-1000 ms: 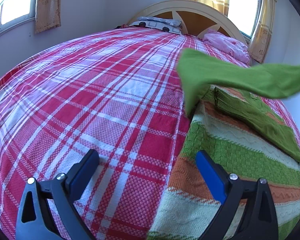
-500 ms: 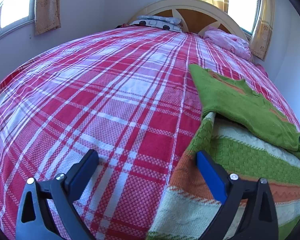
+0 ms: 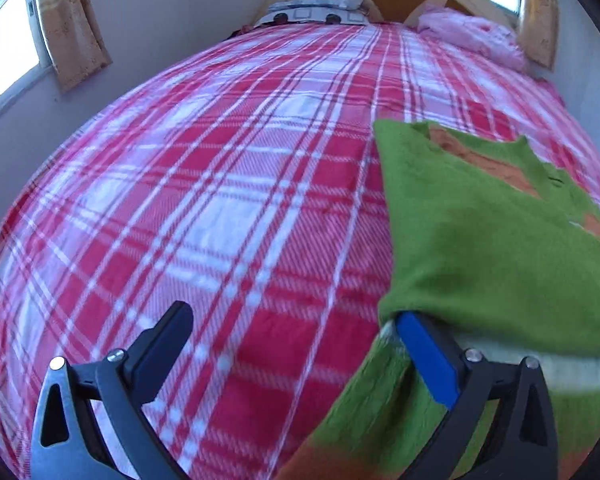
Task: Fold small clothes
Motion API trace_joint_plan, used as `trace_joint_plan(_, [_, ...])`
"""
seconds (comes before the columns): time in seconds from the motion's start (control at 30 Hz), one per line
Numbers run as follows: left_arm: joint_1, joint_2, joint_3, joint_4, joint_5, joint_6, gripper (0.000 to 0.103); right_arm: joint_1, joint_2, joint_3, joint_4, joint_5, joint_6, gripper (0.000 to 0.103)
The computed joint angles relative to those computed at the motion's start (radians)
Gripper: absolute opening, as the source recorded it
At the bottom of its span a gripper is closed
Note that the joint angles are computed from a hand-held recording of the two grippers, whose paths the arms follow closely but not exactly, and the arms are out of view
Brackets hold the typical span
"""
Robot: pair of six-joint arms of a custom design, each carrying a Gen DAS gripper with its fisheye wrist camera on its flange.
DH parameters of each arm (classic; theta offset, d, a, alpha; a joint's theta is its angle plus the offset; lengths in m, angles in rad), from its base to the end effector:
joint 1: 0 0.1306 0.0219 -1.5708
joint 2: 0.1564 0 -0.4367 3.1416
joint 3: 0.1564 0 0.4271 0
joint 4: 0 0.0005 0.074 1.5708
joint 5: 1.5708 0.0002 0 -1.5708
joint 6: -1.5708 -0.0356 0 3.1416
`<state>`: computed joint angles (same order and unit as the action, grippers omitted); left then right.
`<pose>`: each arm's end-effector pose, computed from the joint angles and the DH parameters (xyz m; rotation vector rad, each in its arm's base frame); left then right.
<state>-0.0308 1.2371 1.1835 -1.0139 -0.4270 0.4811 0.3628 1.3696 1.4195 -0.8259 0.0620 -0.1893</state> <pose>0.4227 0.0012 0.4443 -0.7018 2.4332 0.3657 0.4749 0.1774 0.5113 -0.1734 2.3473 0.1990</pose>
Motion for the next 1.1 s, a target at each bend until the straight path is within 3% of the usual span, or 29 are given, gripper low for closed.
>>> trace_joint_plan(0.13, [0.04, -0.016, -0.015, -0.021, -0.013, 0.065, 0.103, 0.012, 0.057, -0.003, -0.047, -0.018, -0.019, 0.008])
trace_joint_plan(0.17, [0.053, -0.016, -0.019, -0.053, -0.048, 0.103, 0.103, 0.008, 0.067, -0.013, -0.05, -0.034, -0.022, 0.009])
trace_joint_plan(0.2, [0.076, -0.024, -0.03, -0.056, -0.047, 0.133, 0.103, 0.01, 0.059, -0.04, -0.007, -0.032, -0.013, 0.009])
trace_joint_plan(0.27, [0.149, -0.064, -0.064, 0.001, 0.085, 0.173, 0.103, 0.009, 0.05, -0.059, 0.02, -0.039, -0.007, 0.009])
trace_joint_plan(0.3, [0.156, -0.068, -0.063, 0.005, 0.09, 0.157, 0.103, 0.007, 0.049, -0.06, 0.022, -0.046, -0.01, 0.009])
trace_joint_plan(0.47, [0.15, -0.111, -0.07, 0.0, 0.133, -0.023, 0.103, -0.004, 0.027, -0.051, -0.01, -0.073, -0.026, 0.009])
trace_joint_plan(0.57, [0.149, -0.213, -0.125, 0.05, 0.171, -0.141, 0.103, -0.007, -0.083, -0.106, 0.05, -0.158, -0.036, 0.009])
trace_joint_plan(0.7, [0.179, -0.36, -0.196, 0.074, 0.27, -0.307, 0.103, 0.01, -0.236, -0.179, 0.017, -0.175, -0.018, 0.011])
trace_joint_plan(0.77, [0.197, -0.422, -0.22, 0.066, 0.318, -0.385, 0.103, 0.011, -0.319, -0.229, -0.023, -0.184, -0.018, 0.025])
trace_joint_plan(0.83, [0.214, -0.489, -0.244, 0.046, 0.384, -0.44, 0.103, 0.004, -0.394, -0.277, -0.048, -0.193, -0.038, 0.057])
trace_joint_plan(1.0, [0.263, -0.6, -0.283, -0.046, 0.543, -0.509, 0.103, -0.021, -0.565, -0.372, -0.134, -0.241, -0.053, 0.059])
trace_joint_plan(1.1, [0.231, -0.664, -0.309, -0.1, 0.547, -0.522, 0.103, -0.026, -0.638, -0.399, -0.213, -0.232, -0.021, 0.059])
